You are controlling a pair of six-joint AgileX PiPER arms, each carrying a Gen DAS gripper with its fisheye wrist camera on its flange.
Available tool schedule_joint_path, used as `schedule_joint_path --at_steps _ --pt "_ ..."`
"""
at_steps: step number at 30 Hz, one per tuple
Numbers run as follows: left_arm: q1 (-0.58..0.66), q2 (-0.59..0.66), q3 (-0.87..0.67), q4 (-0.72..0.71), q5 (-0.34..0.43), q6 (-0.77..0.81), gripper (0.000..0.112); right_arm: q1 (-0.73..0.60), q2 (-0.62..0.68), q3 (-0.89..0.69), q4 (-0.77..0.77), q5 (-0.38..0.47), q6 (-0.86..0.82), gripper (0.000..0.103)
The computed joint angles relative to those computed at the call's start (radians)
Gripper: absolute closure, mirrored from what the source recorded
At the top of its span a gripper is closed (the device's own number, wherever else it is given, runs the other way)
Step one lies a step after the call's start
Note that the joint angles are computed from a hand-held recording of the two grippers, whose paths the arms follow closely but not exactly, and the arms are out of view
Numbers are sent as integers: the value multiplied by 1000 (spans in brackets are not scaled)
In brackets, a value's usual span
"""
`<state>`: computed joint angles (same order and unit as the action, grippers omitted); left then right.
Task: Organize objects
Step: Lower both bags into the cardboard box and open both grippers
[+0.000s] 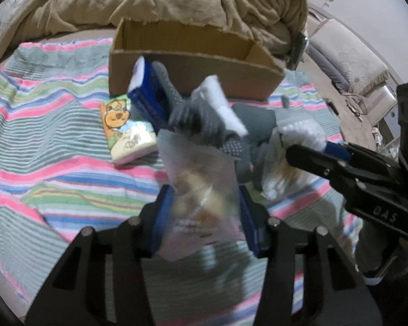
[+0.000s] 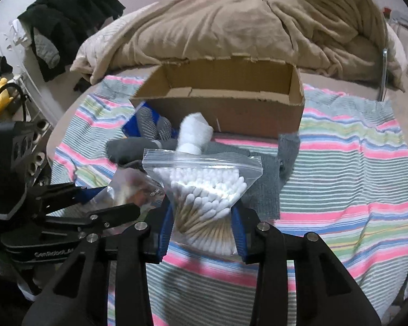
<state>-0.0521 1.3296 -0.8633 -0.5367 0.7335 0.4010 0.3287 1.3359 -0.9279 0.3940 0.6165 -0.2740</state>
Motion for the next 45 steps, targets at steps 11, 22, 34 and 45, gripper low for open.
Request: schedule_joint_path --at_steps 11,22,34,45 --pt "-10 -97 -90 40 43 -87 63 -100 -66 -63 60 76 -77 62" --pt "18 -19 -217 31 25 -67 63 -153 59 -227 78 75 -144 62" --pt "17 184 -411 -27 -41 -22 63 -155 279 -457 107 88 -165 62" --pt "-3 424 -581 -22 -92 -31 63 -134 511 -670 101 141 -129 62"
